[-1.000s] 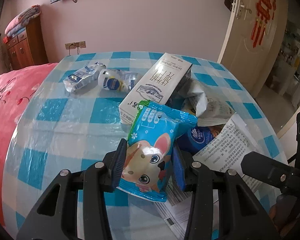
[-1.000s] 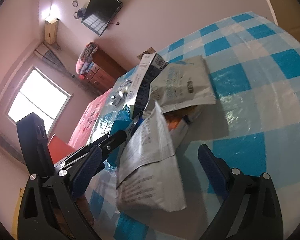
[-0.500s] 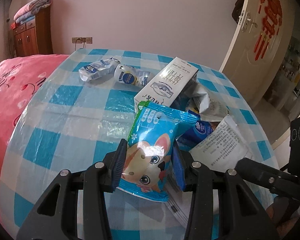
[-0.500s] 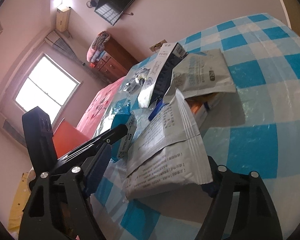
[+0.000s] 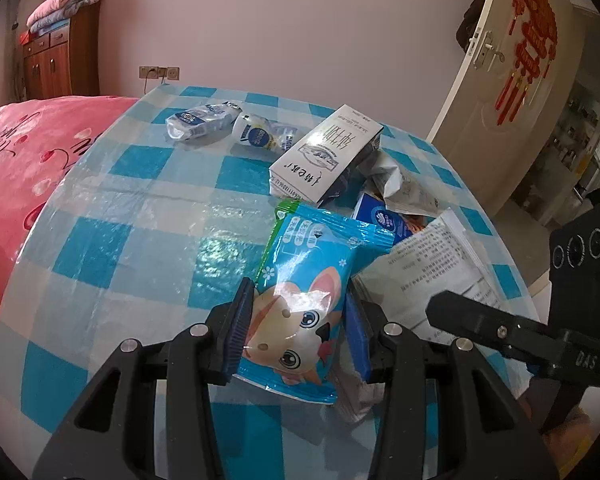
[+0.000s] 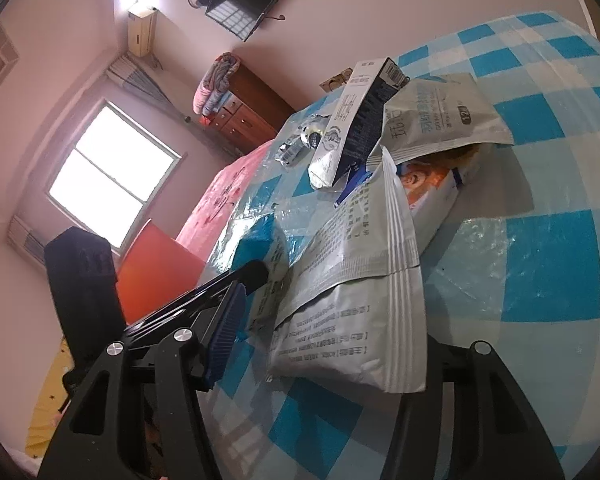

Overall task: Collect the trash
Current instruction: 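Hold the wipe pack in the left tool while the right tool grasps a white paper bag, then carry the wipe pack with the left tool while the right tool carries the paper bag to the bucket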

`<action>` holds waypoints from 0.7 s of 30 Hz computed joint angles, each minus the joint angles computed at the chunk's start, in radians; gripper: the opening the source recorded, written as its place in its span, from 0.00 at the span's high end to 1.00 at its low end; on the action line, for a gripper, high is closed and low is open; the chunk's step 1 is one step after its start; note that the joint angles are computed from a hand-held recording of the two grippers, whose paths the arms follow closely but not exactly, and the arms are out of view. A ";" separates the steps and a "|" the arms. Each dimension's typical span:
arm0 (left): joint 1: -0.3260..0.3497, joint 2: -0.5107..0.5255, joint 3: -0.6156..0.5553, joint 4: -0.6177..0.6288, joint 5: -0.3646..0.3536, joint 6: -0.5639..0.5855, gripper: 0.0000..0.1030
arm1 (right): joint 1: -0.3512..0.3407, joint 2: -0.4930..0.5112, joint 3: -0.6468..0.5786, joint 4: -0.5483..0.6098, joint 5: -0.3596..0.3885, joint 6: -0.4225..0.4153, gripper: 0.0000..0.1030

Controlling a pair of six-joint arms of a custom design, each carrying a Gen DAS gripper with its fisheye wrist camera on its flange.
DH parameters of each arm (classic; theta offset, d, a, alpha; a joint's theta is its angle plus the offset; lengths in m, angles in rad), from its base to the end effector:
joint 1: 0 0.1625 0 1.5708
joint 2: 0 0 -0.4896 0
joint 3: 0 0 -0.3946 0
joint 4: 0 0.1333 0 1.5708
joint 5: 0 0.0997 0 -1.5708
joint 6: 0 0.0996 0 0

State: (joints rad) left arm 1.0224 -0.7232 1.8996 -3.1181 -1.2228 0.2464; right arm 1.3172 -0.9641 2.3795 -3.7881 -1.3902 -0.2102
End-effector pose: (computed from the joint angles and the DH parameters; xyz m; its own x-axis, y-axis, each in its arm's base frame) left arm -0.1938 -0.6381 0.0711 -0.7220 0.5670 -0.3966 0.6826 0.6775 -0.2740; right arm 0.0259 -0.5025 0.1784 -0.9994 -0.0213 0.0278 -0.0348 0.6837 -0.7289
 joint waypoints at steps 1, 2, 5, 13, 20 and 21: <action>0.002 -0.004 0.003 0.000 -0.003 0.000 0.57 | 0.000 -0.002 -0.001 0.000 0.005 0.002 0.47; 0.005 -0.007 0.005 0.000 -0.006 -0.001 0.57 | -0.001 -0.002 -0.002 0.003 0.014 0.002 0.50; 0.015 -0.021 0.013 -0.001 -0.021 -0.005 0.57 | 0.014 0.003 -0.010 0.018 -0.023 -0.001 0.63; 0.040 -0.060 0.037 -0.010 -0.060 -0.005 0.57 | 0.036 0.005 -0.002 0.011 -0.060 0.027 0.79; 0.051 -0.095 0.062 -0.043 -0.104 0.003 0.57 | 0.086 -0.008 0.018 -0.040 -0.107 0.011 0.84; 0.051 -0.100 0.065 -0.047 -0.111 0.005 0.57 | 0.094 -0.011 0.020 -0.046 -0.115 0.008 0.84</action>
